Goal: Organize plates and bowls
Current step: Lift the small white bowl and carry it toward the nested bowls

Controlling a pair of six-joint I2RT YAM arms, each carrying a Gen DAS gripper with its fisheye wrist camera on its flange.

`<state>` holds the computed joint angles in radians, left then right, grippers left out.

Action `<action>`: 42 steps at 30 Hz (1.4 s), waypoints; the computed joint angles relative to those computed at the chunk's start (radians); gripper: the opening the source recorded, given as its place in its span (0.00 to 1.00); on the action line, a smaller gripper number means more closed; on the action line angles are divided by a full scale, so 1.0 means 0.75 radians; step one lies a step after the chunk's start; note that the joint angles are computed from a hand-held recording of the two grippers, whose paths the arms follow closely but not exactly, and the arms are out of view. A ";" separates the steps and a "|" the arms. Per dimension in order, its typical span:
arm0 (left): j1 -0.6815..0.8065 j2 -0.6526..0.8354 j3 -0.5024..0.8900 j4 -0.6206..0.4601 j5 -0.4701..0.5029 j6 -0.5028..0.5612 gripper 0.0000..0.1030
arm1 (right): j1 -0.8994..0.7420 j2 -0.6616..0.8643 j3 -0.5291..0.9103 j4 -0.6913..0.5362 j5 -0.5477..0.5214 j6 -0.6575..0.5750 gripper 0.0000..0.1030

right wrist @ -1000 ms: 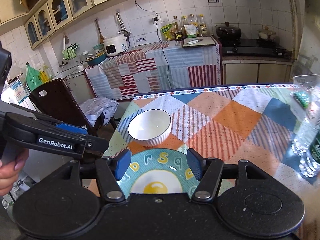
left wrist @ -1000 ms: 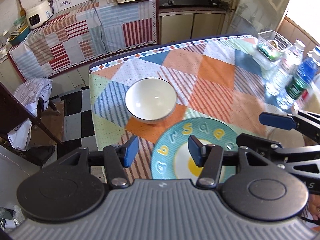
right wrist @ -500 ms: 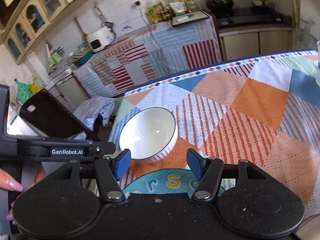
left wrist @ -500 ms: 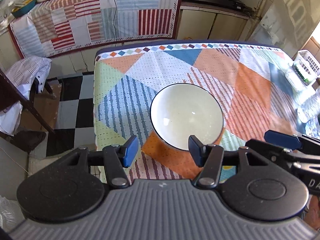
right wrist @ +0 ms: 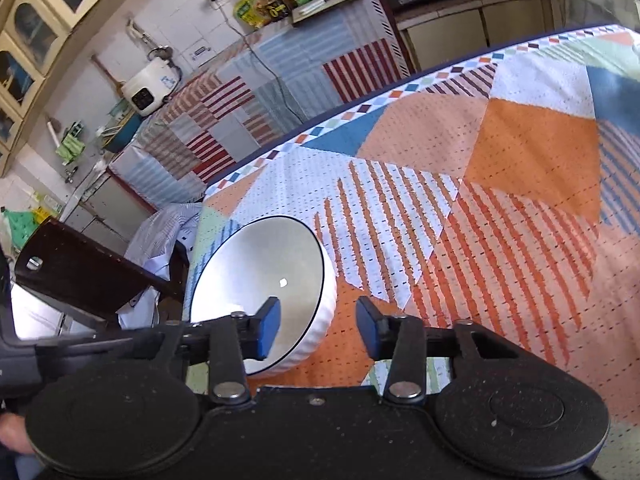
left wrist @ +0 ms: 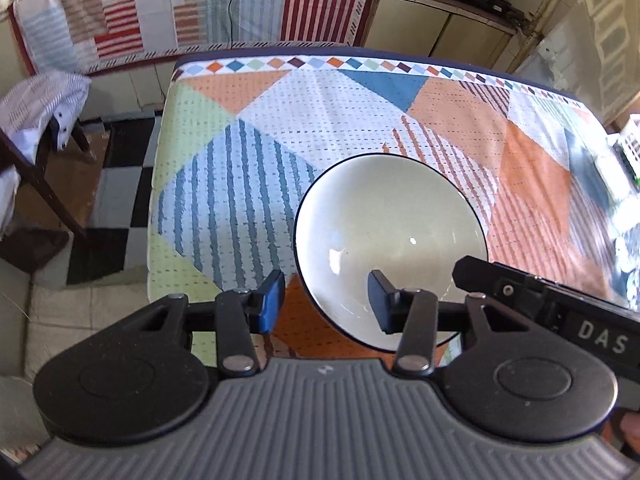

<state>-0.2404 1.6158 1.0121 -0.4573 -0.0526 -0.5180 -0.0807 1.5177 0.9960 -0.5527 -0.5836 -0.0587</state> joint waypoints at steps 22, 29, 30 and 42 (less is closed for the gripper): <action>-0.062 -0.143 -0.015 -0.112 0.054 -0.095 0.16 | -0.004 -0.039 0.037 -0.068 0.019 0.004 0.15; -0.276 -0.273 0.124 -0.354 -0.064 -0.198 0.16 | -0.213 -0.186 0.136 -0.393 -0.112 -0.162 0.15; -0.313 -0.286 0.147 -0.385 -0.082 -0.228 0.16 | -0.249 -0.202 0.153 -0.441 -0.132 -0.199 0.15; -0.861 -0.216 0.443 -0.640 -0.401 -0.600 0.16 | -0.840 -0.168 0.472 -1.137 -0.320 -0.896 0.15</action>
